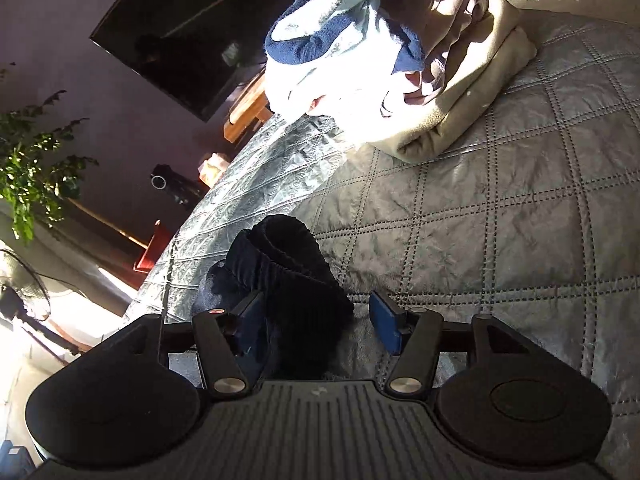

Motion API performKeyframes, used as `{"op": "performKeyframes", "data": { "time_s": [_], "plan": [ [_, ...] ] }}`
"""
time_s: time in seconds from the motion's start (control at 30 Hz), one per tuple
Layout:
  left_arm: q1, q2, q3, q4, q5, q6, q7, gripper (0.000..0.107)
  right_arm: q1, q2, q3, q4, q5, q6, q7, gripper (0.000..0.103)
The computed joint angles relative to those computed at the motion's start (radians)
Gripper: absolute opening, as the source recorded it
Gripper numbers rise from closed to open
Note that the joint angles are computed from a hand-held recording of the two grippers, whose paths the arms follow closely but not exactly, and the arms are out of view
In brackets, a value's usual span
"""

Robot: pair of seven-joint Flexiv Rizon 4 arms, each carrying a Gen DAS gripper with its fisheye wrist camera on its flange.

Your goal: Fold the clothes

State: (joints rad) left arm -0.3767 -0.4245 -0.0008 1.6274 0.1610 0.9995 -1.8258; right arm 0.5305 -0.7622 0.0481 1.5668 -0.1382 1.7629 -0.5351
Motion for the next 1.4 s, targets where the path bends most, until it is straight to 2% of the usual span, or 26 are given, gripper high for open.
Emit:
{"op": "performKeyframes", "data": {
  "time_s": [0.07, 0.17, 0.2, 0.23, 0.3, 0.37, 0.43, 0.53, 0.57, 0.7, 0.8, 0.93, 1.13, 1.23, 1.3, 1.4],
  "plan": [
    [0.0, 0.0, 0.001, 0.0, 0.001, 0.001, -0.002, 0.09, -0.056, -0.018, 0.069, -0.031, -0.04, -0.017, -0.033, 0.069],
    [-0.001, -0.001, 0.002, 0.0, 0.004, 0.004, -0.005, 0.091, -0.145, -0.057, 0.19, -0.088, -0.114, -0.056, -0.109, 0.087],
    [-0.001, -0.002, 0.002, 0.0, 0.005, 0.005, -0.006, 0.091, -0.148, -0.06, 0.197, -0.102, -0.126, -0.082, -0.132, 0.084],
    [-0.001, -0.003, 0.002, -0.001, 0.005, 0.006, -0.006, 0.092, -0.129, -0.054, 0.17, -0.109, -0.129, -0.11, -0.139, 0.08],
    [-0.001, -0.005, 0.002, -0.002, 0.005, 0.006, -0.007, 0.092, -0.123, -0.046, 0.167, -0.129, -0.156, -0.2, -0.188, 0.048],
    [-0.001, -0.005, 0.002, -0.003, 0.005, 0.006, -0.008, 0.093, -0.134, -0.043, 0.183, -0.121, -0.131, -0.192, -0.222, 0.045],
    [-0.001, -0.005, 0.002, -0.002, 0.005, 0.007, -0.008, 0.093, -0.173, -0.053, 0.24, -0.115, -0.09, -0.159, -0.249, 0.039],
    [-0.001, -0.005, 0.002, 0.0, 0.005, 0.01, -0.008, 0.093, -0.226, -0.08, 0.33, -0.119, -0.041, -0.116, -0.268, 0.027],
    [-0.001, -0.005, 0.002, 0.0, 0.005, 0.011, -0.008, 0.093, -0.225, -0.083, 0.334, -0.12, -0.028, -0.1, -0.262, 0.019],
    [0.0, -0.008, 0.003, -0.003, 0.002, 0.01, -0.009, 0.094, -0.141, -0.062, 0.224, -0.122, -0.029, -0.043, -0.244, 0.017],
    [0.001, -0.006, 0.002, -0.001, -0.004, 0.01, -0.015, 0.092, -0.043, -0.017, 0.097, -0.131, -0.099, -0.08, -0.28, 0.016],
    [0.015, 0.003, -0.005, 0.01, -0.031, 0.014, -0.014, 0.085, 0.043, 0.028, 0.018, -0.137, -0.191, -0.102, -0.368, 0.016],
    [0.041, 0.03, 0.003, 0.025, -0.064, 0.021, -0.037, 0.083, 0.138, 0.07, -0.018, -0.146, -0.365, -0.243, -0.575, 0.016],
    [0.051, 0.053, 0.025, 0.031, -0.049, 0.03, -0.079, 0.083, 0.153, 0.065, 0.022, -0.177, -0.4, -0.327, -0.676, 0.016],
    [0.049, 0.07, 0.054, 0.027, -0.009, 0.029, -0.132, 0.083, 0.171, 0.054, 0.028, -0.196, -0.409, -0.358, -0.715, 0.016],
    [0.035, 0.089, 0.11, -0.005, 0.099, -0.013, -0.268, 0.084, 0.187, 0.033, 0.057, -0.226, -0.415, -0.406, -0.799, 0.016]
  ]
}}
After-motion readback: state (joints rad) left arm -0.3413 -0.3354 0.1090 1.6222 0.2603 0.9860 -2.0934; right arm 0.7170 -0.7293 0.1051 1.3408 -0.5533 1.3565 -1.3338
